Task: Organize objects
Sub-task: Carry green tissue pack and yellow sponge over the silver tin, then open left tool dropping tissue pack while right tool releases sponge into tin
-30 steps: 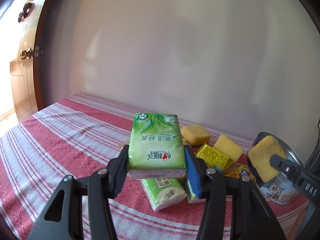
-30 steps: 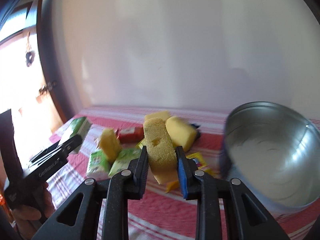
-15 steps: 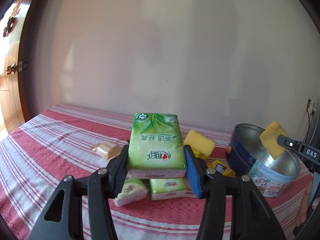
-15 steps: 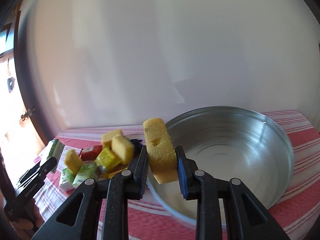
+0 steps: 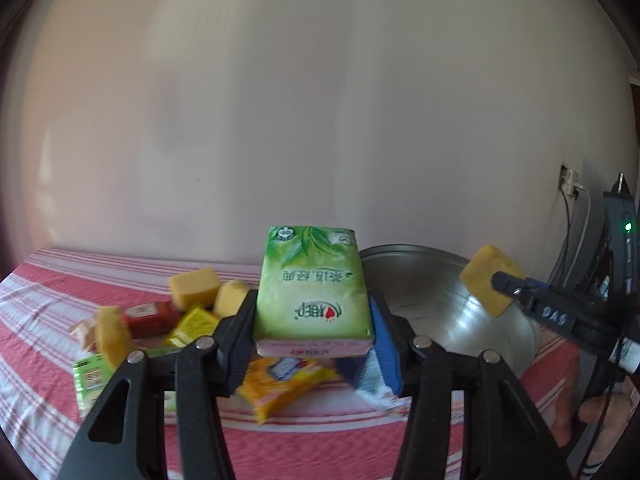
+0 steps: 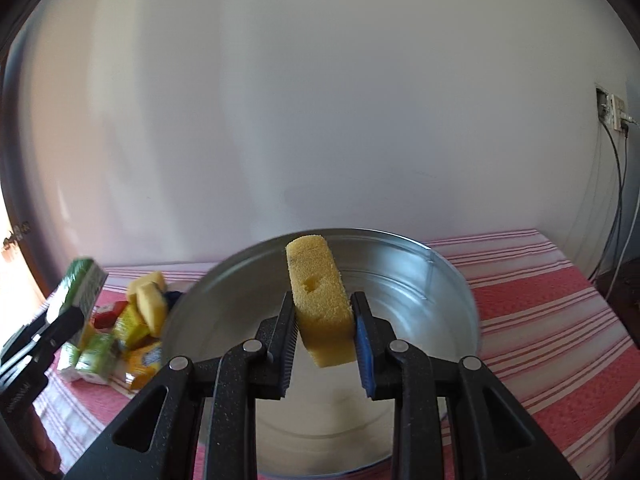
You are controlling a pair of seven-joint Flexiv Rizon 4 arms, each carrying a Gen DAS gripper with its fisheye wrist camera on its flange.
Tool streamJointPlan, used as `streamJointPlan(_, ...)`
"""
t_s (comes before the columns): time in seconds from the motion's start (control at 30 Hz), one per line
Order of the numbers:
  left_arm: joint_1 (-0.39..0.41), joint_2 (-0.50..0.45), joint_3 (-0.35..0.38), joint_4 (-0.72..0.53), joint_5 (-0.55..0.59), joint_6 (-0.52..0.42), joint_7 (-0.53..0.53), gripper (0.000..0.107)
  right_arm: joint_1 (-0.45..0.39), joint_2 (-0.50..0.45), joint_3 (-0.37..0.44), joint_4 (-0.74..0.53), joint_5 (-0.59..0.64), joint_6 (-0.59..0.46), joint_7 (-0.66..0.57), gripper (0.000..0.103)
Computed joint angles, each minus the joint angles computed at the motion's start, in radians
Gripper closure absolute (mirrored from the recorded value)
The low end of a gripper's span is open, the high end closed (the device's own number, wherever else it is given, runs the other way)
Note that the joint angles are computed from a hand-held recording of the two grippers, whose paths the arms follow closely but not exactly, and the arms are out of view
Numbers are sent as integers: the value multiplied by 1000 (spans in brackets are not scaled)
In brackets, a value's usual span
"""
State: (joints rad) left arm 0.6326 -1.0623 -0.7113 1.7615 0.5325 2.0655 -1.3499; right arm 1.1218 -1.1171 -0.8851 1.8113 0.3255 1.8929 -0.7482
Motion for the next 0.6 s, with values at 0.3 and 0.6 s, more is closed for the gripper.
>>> streamJointPlan(0.3,-131,-36,-13,-72,-86,-108,95,54,-62,5,25,-5,-62,-52,12,74)
streamJointPlan(0.6,-230,-22,64,-85,-230,-132,179,54,-107,20,64,-15,-128,-84,27,74)
